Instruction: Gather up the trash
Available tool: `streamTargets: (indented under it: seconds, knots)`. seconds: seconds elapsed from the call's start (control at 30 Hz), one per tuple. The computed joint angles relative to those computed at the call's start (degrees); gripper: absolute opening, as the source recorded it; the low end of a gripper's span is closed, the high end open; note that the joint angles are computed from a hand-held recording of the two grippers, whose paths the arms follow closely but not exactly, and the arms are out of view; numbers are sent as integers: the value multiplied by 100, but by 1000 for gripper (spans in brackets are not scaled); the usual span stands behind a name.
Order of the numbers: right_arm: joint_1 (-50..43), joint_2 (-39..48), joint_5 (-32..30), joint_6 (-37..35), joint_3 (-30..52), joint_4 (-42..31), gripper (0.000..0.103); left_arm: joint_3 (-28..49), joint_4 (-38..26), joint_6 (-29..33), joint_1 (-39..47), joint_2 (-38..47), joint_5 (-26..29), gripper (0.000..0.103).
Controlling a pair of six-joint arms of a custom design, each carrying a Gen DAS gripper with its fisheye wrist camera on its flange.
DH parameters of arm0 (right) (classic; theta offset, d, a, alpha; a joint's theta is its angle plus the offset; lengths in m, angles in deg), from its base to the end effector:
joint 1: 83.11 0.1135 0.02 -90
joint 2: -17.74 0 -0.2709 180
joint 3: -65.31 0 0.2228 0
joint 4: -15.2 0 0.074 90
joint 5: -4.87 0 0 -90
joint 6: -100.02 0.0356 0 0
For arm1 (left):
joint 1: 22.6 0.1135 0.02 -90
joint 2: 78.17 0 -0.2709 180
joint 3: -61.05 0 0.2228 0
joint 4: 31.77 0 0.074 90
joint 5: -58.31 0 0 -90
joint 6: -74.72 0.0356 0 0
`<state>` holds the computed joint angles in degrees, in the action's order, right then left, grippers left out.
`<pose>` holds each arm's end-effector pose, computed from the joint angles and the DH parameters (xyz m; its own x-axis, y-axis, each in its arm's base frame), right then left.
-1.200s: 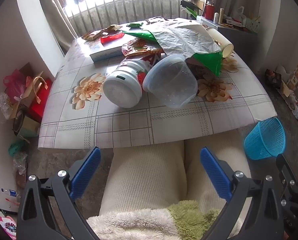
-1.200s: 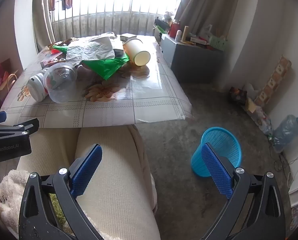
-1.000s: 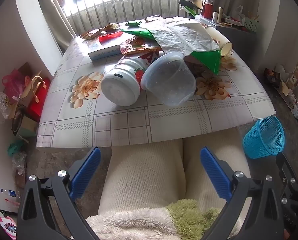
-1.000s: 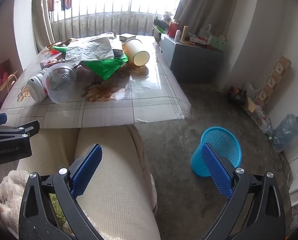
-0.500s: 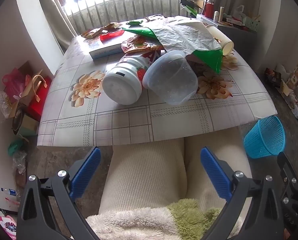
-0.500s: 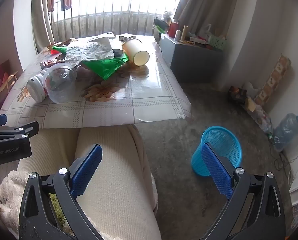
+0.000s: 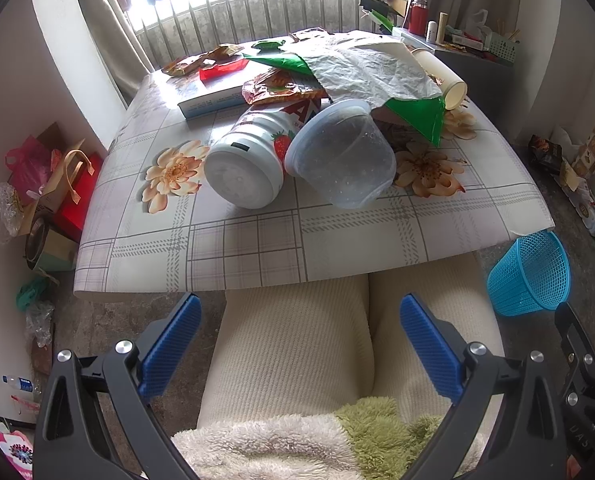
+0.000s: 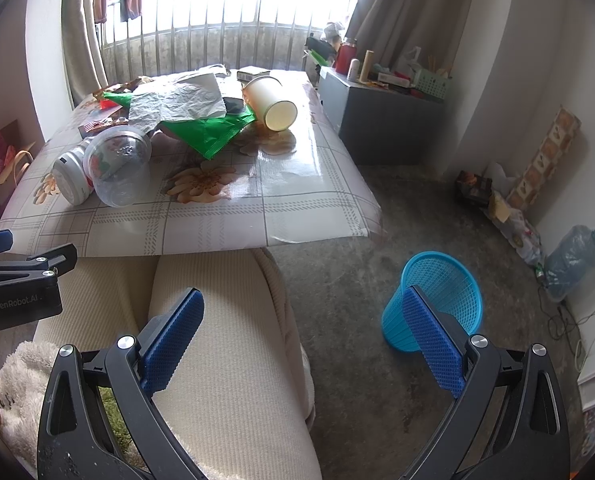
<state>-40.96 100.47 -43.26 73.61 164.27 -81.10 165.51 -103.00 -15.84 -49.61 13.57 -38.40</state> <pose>0.1768 0.1280 0.3455 -0.6960 0.2696 -0.6655 0.4697 0.8720 -0.1380 0.2716 -0.1338 0.3401 -0.7636 0.3783 -0.5233 0.3892 0.9163 0.0945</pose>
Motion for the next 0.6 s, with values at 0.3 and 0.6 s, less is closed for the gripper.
streamTargets:
  seconds: [0.3,0.6]
  knots:
    - [-19,-23,-1,-20,-22,17,95,6,-1,2,-2,3,-4,98]
    - [-12,-4,-2,-19,-18,30,95,-16,26,15,10,0,1,98]
